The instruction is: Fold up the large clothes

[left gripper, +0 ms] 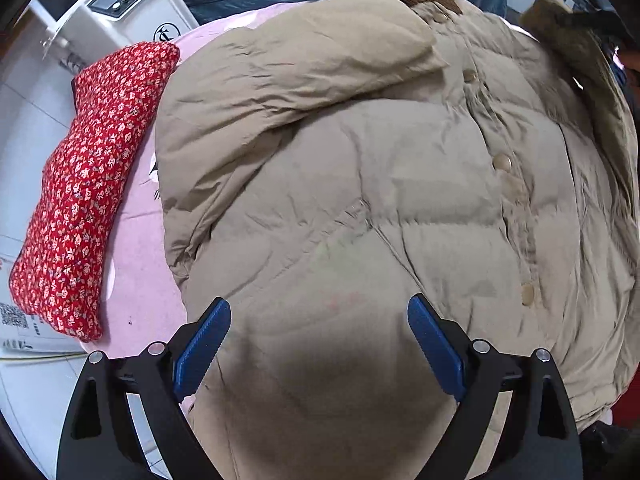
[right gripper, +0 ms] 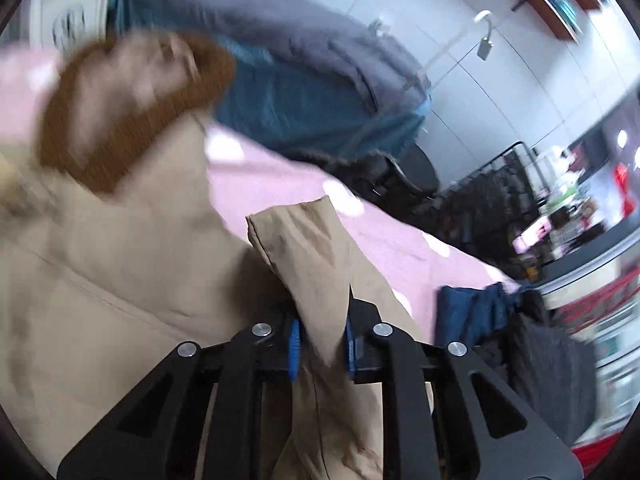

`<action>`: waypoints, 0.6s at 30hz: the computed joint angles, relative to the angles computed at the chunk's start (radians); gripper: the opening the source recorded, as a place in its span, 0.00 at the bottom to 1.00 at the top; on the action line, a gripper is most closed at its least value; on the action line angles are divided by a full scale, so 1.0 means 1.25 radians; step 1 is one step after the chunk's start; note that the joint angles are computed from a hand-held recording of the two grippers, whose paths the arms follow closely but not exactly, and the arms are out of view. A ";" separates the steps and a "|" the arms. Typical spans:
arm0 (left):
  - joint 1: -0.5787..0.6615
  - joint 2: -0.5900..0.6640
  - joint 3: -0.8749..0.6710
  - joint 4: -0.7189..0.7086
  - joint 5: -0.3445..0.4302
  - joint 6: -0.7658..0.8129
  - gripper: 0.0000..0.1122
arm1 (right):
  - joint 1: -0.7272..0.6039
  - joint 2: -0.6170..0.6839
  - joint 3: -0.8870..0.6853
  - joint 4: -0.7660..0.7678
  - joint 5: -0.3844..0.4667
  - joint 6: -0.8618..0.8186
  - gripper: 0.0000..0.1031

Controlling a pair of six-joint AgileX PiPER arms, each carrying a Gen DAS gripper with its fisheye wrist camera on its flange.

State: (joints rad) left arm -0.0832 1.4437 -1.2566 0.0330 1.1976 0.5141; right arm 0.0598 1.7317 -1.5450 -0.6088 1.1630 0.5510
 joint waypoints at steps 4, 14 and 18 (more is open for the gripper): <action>0.022 0.021 -0.018 -0.013 -0.006 0.011 0.78 | 0.091 -0.067 -0.040 0.054 0.003 0.023 0.16; 0.047 0.057 -0.046 -0.023 -0.002 0.056 0.78 | 0.338 -0.042 0.045 0.145 -0.041 0.117 0.16; 0.048 0.063 -0.035 -0.014 -0.005 0.078 0.78 | 0.328 0.005 0.029 0.152 -0.021 0.144 0.19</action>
